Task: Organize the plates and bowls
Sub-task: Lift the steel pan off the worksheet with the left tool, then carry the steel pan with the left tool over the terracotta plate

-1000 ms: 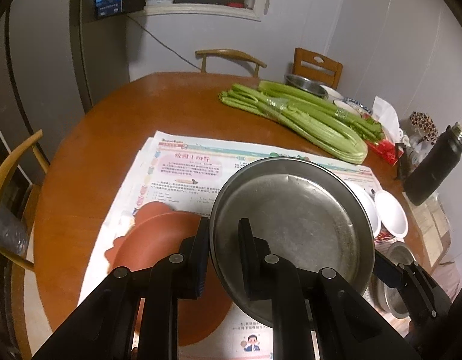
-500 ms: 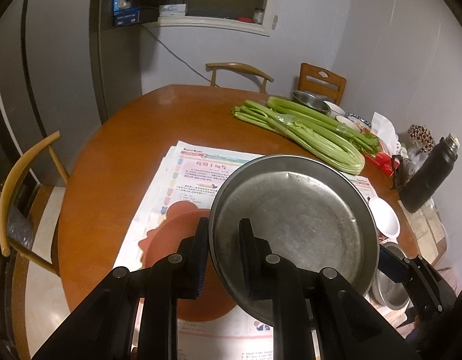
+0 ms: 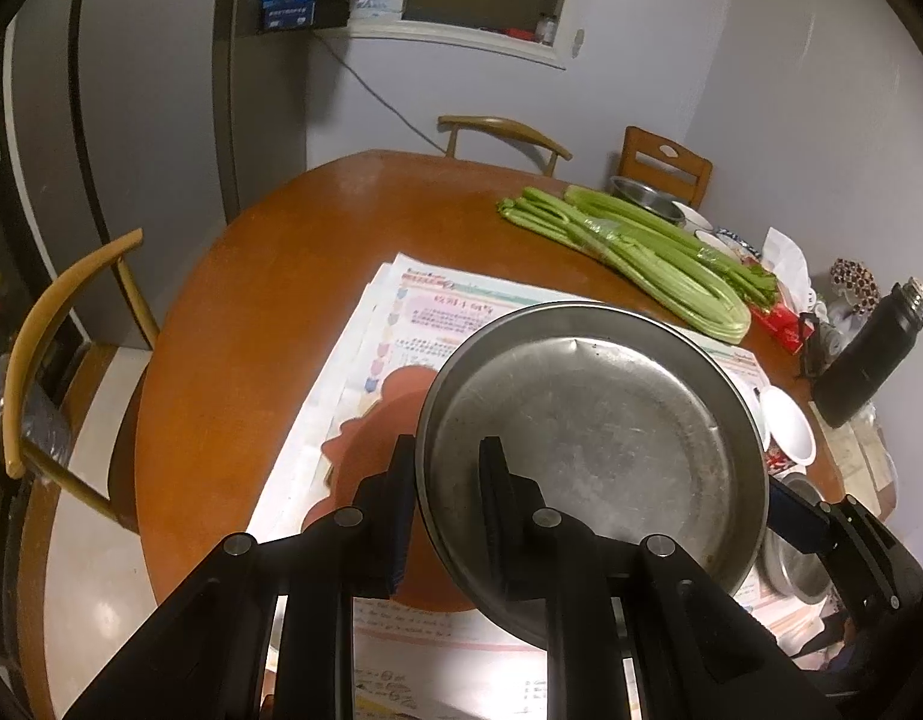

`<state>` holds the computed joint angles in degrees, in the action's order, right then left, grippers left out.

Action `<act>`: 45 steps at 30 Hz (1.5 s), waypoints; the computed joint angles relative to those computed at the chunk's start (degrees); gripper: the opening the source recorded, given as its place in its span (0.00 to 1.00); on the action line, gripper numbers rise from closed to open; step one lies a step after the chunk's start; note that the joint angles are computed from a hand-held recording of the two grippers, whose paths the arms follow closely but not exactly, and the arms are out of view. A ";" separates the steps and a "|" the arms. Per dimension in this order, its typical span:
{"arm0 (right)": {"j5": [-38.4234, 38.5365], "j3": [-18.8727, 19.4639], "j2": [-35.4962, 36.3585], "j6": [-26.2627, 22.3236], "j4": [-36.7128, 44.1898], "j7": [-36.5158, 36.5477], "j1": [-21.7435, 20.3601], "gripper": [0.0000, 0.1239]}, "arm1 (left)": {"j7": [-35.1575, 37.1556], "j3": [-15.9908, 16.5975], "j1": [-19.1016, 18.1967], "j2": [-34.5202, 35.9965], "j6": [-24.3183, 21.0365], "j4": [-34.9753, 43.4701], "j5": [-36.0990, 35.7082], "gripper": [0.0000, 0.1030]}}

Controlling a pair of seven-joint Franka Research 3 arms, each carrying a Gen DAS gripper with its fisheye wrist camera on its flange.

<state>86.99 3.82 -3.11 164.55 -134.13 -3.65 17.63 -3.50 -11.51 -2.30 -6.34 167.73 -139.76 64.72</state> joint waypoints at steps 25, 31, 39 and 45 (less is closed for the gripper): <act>-13.27 3.03 10.75 0.12 4.69 11.85 -1.33 0.53 | -6.14 4.88 -0.71 9.46 3.31 1.61 6.72 0.19; -14.49 4.07 12.30 0.80 5.42 12.84 -1.77 0.53 | -6.56 5.92 -1.30 10.79 3.12 2.15 7.14 0.19; -16.02 5.09 13.63 1.60 6.01 14.02 -2.30 0.53 | -6.30 6.41 -1.86 11.86 1.75 3.18 7.63 0.20; -16.66 5.69 14.54 2.74 6.58 14.56 -2.45 0.53 | -6.50 6.78 -2.03 12.44 1.78 3.70 8.17 0.22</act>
<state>70.34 9.51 11.43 167.28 -127.54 10.91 15.19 -10.00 -4.74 -4.33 6.10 169.51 -136.06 72.90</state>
